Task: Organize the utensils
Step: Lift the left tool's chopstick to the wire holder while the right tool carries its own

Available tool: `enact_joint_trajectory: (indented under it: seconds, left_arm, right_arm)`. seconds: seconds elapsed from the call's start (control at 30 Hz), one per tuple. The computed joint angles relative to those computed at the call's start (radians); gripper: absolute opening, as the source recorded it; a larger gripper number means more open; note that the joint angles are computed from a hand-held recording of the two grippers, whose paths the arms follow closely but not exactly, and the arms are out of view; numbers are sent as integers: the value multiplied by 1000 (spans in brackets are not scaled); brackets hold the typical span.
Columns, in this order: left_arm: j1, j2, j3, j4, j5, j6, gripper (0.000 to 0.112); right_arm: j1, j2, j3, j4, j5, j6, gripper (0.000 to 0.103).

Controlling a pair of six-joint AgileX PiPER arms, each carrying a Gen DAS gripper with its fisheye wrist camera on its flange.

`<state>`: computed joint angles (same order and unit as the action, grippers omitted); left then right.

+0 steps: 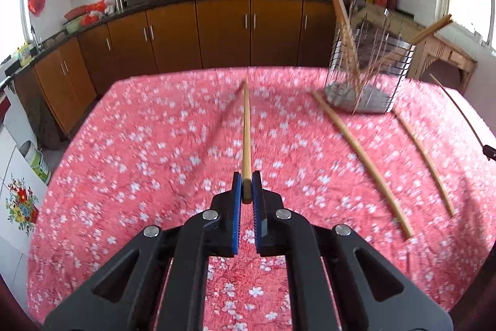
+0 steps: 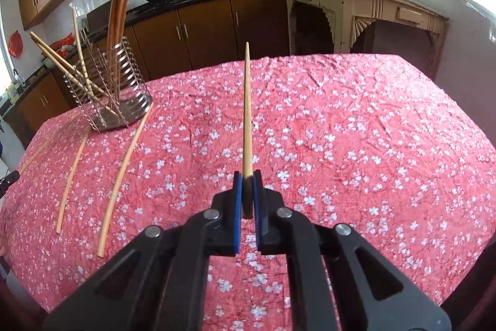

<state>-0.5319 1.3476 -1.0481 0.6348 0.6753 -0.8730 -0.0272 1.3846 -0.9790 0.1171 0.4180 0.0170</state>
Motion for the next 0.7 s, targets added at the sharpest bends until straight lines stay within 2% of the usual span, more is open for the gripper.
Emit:
enact_joint_trajectory:
  seconds: [0.17,0.3,0.53,0.7]
  left_arm:
    - [-47,-66,-58,90,35,-74,7]
    - [-68,-61,-98,117,51,-79,7]
    - [-66,-37,-114,94,50,-72,7]
    - [-68,-44,-114,99,57,-69,7]
  right_arm:
    - [16,-49,-58,-40,53,18,8]
    - [41,-3,-77,-128,86,79,8]
    - [66,148,-69,-195,72,146,8]
    - [81,143,-39,-208,58,157,10]
